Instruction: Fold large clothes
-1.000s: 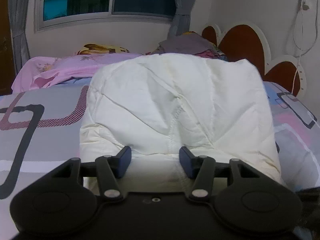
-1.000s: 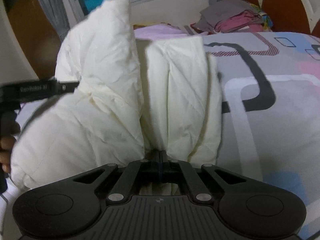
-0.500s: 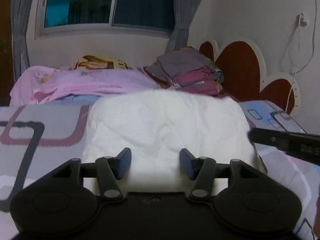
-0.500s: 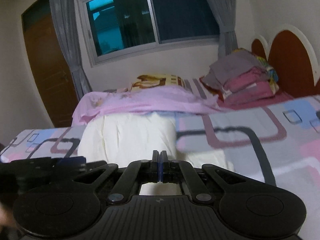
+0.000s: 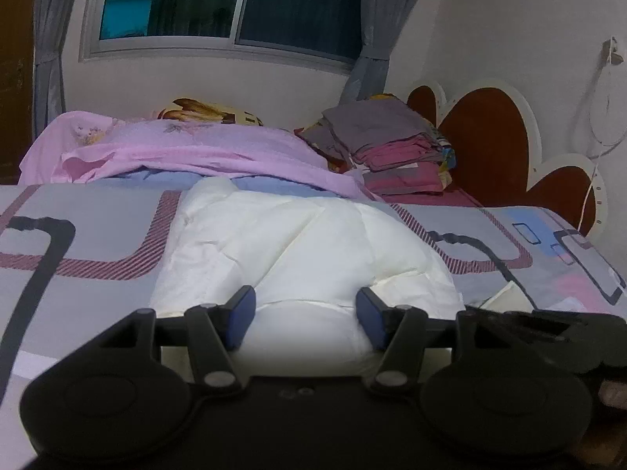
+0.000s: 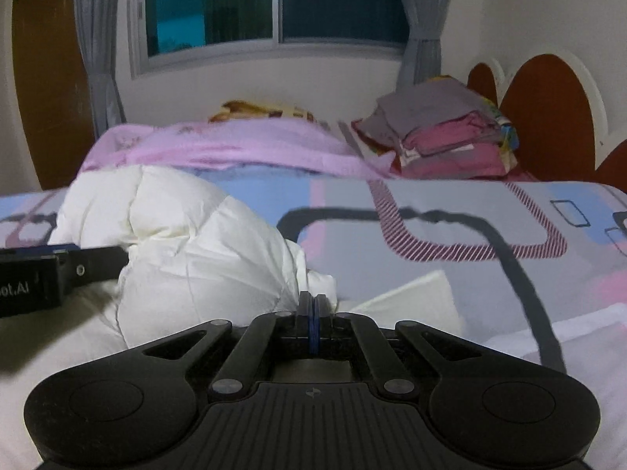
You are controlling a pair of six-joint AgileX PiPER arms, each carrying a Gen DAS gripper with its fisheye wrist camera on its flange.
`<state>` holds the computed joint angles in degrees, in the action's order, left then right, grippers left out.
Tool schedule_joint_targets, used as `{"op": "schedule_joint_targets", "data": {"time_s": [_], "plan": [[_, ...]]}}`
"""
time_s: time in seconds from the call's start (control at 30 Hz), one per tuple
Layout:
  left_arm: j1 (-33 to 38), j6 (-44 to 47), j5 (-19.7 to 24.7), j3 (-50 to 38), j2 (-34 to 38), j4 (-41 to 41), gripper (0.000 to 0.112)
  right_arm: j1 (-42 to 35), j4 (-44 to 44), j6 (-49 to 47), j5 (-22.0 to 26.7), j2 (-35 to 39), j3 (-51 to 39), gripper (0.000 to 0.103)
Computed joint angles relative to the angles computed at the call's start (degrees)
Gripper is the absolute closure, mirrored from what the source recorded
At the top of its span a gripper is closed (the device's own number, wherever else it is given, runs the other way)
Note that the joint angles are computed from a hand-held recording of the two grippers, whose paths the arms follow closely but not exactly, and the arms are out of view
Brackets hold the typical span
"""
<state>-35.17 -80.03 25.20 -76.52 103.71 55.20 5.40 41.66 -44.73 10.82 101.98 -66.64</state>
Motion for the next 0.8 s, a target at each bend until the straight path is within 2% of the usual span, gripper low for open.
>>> {"op": "schedule_joint_targets", "data": {"time_s": [0.1, 0.17, 0.27, 0.33, 0.4, 0.57, 0.67, 0.8], "plan": [[-0.76, -2.56, 0.69, -0.45, 1.32, 2.84, 0.055, 0.59, 2.1, -2.28, -2.85, 1.61, 0.79, 0.103], [-0.5, -3.54, -0.2, -0.37, 2.0, 3.73, 0.055, 0.38, 4.17, -3.79, -3.0, 2.77, 0.72, 0.103], [0.06, -2.21, -1.01, -0.95, 3.03, 2.43, 0.055, 0.36, 1.06, 0.12, -3.41, 4.43, -0.02, 0.103], [-0.36, 0.55, 0.61, -2.11, 3.65, 0.71, 0.055, 0.57, -5.75, 6.26, -2.92, 4.58, -0.56, 0.103], [-1.3, 4.61, 3.68, -4.04, 4.25, -1.35, 0.054, 0.12, -12.05, 11.29, 0.01, 4.53, -2.47, 0.103], [-2.14, 12.68, 9.31, -6.95, 2.63, -7.8, 0.052, -2.04, -12.02, 11.49, 5.51, -0.12, -2.74, 0.103], [-2.87, 12.6, 11.68, -6.31, 0.37, -8.13, 0.041, -3.13, -6.24, 7.16, 7.72, -4.12, -1.33, 0.103], [-3.97, 13.45, 13.76, -3.99, -3.34, -8.64, 0.04, -3.78, 0.11, 1.26, 9.88, -9.9, 1.84, 0.103]]}}
